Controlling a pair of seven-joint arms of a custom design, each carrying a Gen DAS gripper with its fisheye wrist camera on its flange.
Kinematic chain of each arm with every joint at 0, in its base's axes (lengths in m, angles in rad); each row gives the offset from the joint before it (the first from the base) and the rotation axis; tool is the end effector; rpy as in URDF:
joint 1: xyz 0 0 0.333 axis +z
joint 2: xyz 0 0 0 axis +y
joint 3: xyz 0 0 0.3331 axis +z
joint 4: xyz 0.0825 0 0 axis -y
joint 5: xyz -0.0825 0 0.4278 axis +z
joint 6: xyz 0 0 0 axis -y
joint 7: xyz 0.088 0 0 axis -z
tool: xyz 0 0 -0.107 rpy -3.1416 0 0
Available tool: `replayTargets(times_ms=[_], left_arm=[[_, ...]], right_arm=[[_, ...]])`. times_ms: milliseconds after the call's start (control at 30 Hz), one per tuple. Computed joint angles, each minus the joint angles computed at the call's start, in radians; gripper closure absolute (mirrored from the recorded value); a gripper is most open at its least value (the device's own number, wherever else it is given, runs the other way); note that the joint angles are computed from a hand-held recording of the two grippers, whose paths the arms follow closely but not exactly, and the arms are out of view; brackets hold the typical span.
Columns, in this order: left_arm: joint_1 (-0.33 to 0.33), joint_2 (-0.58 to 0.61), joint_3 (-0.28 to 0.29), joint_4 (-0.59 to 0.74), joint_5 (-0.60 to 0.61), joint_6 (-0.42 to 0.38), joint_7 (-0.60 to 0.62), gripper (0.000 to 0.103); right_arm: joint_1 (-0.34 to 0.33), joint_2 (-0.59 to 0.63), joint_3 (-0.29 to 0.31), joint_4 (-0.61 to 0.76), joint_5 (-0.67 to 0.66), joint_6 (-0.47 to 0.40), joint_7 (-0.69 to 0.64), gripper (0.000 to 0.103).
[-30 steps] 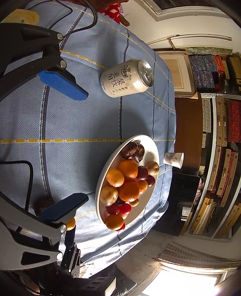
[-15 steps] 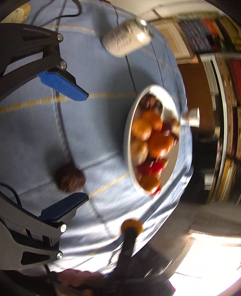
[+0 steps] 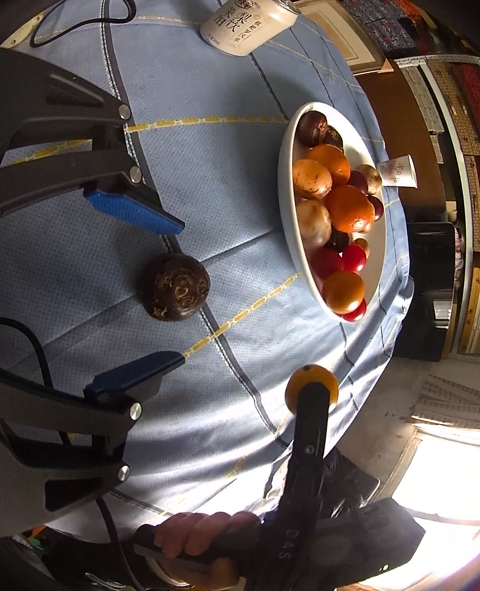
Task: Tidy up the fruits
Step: 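Grasp an orange with the right gripper while the left grasps a dark brown patterned fruit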
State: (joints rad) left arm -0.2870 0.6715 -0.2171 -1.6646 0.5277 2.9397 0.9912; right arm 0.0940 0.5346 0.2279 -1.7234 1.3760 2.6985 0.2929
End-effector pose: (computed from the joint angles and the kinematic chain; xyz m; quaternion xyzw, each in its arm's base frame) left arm 0.6685 -0.3750 0.2749 -0.5562 0.7696 -0.2789 0.1437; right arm 0.7097 0.1825 0.2945 -0.7284 0.5079 -0.0123 0.4596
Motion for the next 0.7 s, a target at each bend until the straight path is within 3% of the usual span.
replayTargets(times_ms=[67,167,700], left_arm=[[-0.011,0.003,0.012,0.010,0.003,-0.016,-0.012,0.040],[-0.003,0.016,-0.003,0.032,-0.009,-0.046,0.005,0.050],[-0.042,0.035,0.028,0.074,0.006,-0.106,-0.014,0.061]], right_arm=[[0.002,0.000,-0.002,-0.001,-0.005,0.000,0.004,0.065],[0.004,0.002,-0.005,0.000,-0.016,0.000,0.018,0.065],[0.005,0.010,-0.001,0.005,-0.043,0.015,0.039,0.065]])
